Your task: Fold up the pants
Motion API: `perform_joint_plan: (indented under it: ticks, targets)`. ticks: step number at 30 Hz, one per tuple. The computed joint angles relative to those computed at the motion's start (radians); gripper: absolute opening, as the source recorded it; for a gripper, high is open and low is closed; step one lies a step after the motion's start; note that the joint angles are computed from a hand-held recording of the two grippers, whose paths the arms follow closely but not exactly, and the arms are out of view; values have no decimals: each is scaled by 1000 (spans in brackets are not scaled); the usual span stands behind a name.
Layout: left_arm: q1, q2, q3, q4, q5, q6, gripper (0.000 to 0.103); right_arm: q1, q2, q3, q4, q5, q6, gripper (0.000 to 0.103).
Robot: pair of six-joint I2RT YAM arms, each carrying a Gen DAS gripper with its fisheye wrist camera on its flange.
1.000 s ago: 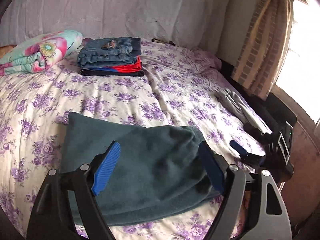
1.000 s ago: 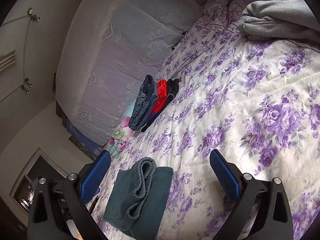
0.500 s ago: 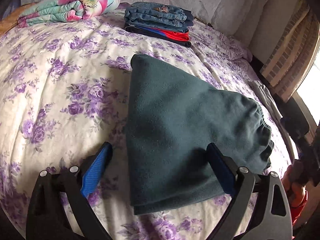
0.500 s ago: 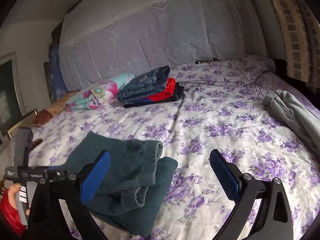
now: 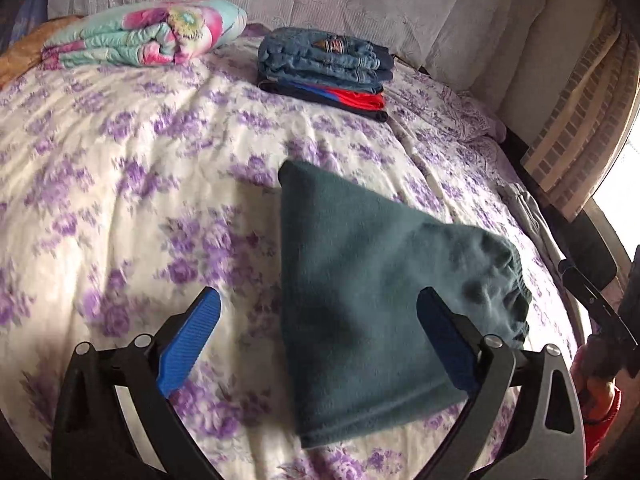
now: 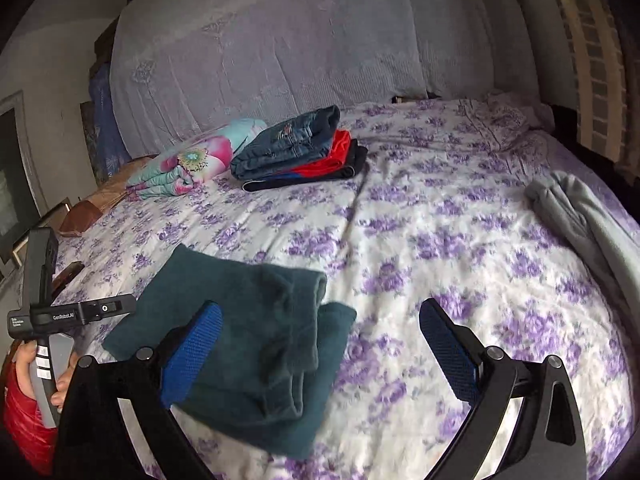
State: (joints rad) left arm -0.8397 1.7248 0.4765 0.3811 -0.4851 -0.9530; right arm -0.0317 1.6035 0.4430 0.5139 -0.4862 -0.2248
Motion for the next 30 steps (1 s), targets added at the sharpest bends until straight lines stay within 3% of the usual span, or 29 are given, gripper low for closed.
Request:
perform_joint_plan:
  ticks: [3,5,6,8,10,12,15,17,19,21,23,25,26,30]
  targets:
    - [56,12,42,-31,8,47,98,89,93,91,-63,118,-6,99]
    - [115,97,51,47,115,64,98,106,190,140,-106,149,-33,99]
    - [148,170,63,99,195,68,98,99,254,171,-135,133,-56,99]
    - [120,183,68,115,154,108,98,49,352,265,-257,30,-55,100]
    - [126,208,91,104,186,133,98,-20,355,251,-217,-85,-3,99]
    - [125,211,97,99,181,137,98,-31,384,282,-250,-104,4,100]
    - [131,211,78,138,192,134,98,-13,332,207,-147,-50,39,99]
    - [141,207,52,184,209,132,98,-6,253,95,23,-16,103,99]
    - [150,205,33,219,224,129,98,-26,188,25,124,-101,131,99]
    - [152,205,29,228,228,128,98,-10,150,19,97,-142,104,99]
    - [150,205,32,218,224,130,98,56,173,68,-12,-42,23,99]
    - [145,204,37,206,217,131,98,141,274,154,-124,179,-19,99]
    - [144,204,36,205,216,131,98,134,309,191,-185,178,-1,100]
    - [149,194,21,220,234,135,98,-28,226,119,-159,-44,26,99]
